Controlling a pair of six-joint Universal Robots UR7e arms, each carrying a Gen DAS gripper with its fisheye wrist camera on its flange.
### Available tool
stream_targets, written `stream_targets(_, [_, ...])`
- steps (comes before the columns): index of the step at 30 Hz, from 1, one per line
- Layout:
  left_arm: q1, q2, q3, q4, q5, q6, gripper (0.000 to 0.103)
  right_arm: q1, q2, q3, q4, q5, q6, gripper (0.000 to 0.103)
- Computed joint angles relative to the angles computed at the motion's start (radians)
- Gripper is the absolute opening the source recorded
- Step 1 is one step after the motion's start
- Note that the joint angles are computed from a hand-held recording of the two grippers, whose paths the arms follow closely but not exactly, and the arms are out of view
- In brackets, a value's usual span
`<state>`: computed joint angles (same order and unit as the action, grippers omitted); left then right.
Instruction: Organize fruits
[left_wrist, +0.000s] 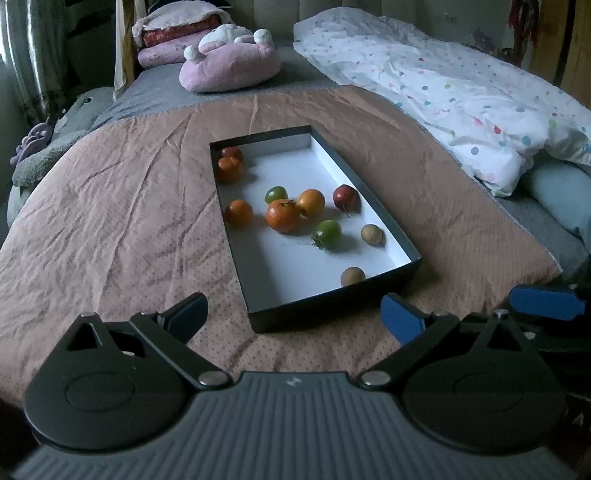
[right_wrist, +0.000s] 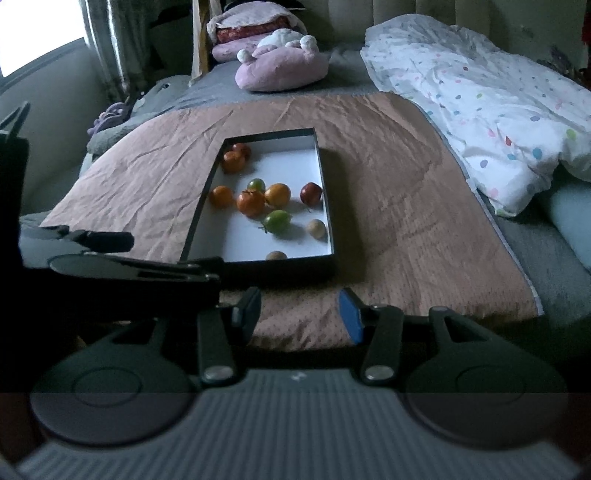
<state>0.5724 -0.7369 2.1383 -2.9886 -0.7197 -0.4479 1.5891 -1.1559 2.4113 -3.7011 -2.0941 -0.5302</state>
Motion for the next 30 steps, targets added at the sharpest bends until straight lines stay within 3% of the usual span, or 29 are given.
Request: stream_targets(30, [0.026,0.011,-0.009,0.05,-0.014,-0.029,0.102,-0.024,0.013,-0.01,0.044,0.007,0.019,0.05])
